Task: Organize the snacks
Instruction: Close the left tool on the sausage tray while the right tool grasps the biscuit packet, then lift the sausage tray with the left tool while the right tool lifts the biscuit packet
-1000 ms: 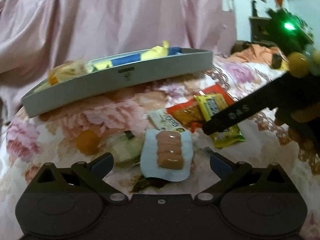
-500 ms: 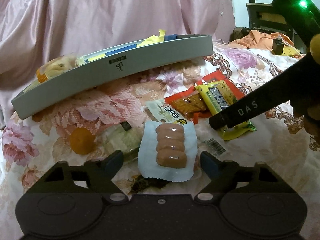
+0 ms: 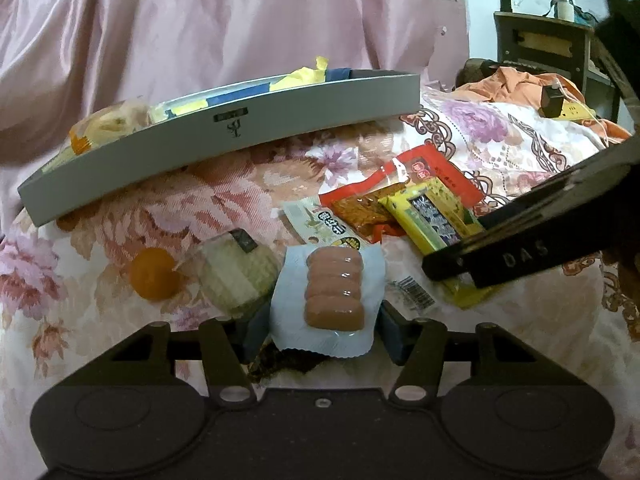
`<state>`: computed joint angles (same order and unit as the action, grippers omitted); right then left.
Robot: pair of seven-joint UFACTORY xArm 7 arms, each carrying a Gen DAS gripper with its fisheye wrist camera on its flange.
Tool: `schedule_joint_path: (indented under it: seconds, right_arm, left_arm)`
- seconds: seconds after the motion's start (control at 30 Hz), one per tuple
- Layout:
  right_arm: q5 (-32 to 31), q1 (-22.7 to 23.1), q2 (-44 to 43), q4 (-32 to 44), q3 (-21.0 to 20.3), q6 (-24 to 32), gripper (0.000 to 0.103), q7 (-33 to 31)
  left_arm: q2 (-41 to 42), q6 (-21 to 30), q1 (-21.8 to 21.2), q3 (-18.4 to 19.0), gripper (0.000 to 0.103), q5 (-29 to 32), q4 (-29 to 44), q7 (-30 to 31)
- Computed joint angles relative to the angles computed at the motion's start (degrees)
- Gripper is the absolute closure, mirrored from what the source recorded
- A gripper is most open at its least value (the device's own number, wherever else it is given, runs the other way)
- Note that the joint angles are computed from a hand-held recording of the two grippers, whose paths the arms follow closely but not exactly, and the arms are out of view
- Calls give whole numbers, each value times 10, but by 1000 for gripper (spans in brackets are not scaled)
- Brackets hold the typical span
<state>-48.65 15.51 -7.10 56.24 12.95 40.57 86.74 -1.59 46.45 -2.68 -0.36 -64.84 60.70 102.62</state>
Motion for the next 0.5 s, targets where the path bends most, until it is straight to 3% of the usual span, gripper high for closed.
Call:
schedule_joint_path:
  seconds: [0.3, 0.5]
  right_arm:
    - [6, 8, -25, -28, 16, -9, 51, -9]
    - [0, 14, -42, -46, 32, -10, 51, -9]
  left_arm:
    - [-35, -17, -2, 9, 44, 37, -29, -27]
    - [-58, -10, 2, 23, 45, 96, -44, -90]
